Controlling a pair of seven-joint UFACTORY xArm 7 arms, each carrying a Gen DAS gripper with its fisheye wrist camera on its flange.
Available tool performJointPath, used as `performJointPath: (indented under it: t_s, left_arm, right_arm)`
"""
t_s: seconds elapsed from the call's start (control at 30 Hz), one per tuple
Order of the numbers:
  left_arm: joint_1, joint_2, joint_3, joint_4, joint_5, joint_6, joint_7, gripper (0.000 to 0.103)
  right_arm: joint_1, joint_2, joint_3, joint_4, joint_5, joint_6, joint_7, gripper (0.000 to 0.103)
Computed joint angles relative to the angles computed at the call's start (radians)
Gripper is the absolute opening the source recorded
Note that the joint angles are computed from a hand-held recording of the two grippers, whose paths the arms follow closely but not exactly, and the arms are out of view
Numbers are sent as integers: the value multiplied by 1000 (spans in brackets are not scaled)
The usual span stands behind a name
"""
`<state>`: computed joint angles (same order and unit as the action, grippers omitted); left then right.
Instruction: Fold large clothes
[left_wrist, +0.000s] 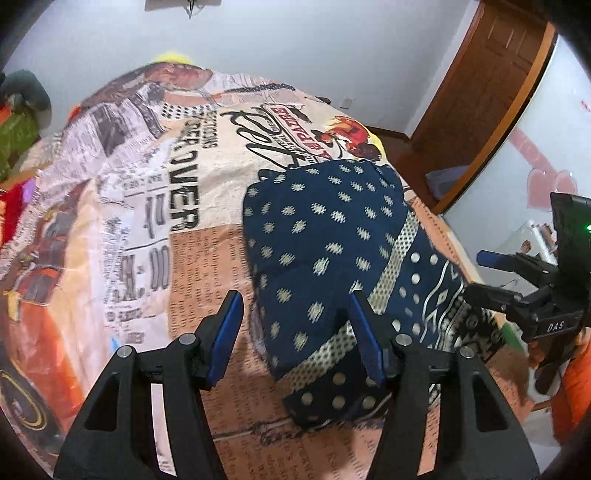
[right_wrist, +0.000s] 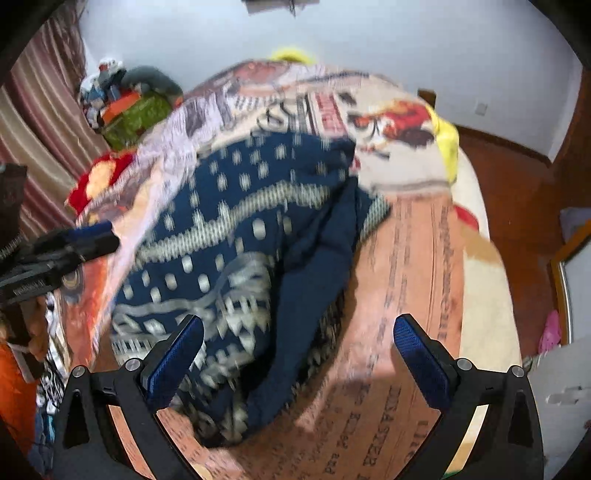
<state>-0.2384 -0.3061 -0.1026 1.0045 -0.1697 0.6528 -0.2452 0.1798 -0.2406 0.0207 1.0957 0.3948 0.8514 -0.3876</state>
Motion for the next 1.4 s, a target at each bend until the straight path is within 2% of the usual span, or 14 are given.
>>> performJointPath:
  t_s: [0.17,0.27,0.4,0.5,0.6,0.87,0.97,1.13,1.23,1.4]
  left_arm:
    - [-41,90,54,54,-191,33,101,61]
    - [-41,125,74,60,-340,37,160,72]
    - [-19,171,73,66,-459,43,207,90]
    - [-1,214,72,80,-561,69,252,97]
    - [22,251,64,100,-651,94,292,99]
    - [53,303,27,136,-691,76,307,101]
    - [59,314,19,148,-683,62,315,94]
    - [48,280,10,136,-604,30,286,76]
    - [39,259,8,133,-552,15,254,71]
    - [29,193,17,118,-474,14,212,67]
  right_arm:
    - [-13,106,-6,101,70,57,76,103]
    - [-28,175,2,145,90,106,102,103]
    - [-53,258,15,190,142,177,107,103]
    - [-74,302,26,218,207,218,84,103]
    - [-83,327,42,236,233,224,56,103]
    - [-100,399,69,287,322,222,19,101]
    - [-111,412,75,296,355,226,15,92]
    - [-128,398,76,284,397,256,-4,64]
    - [-115,373,78,272,383,237,-6,54]
    - [-90,335,79,274,364,228,-13,47]
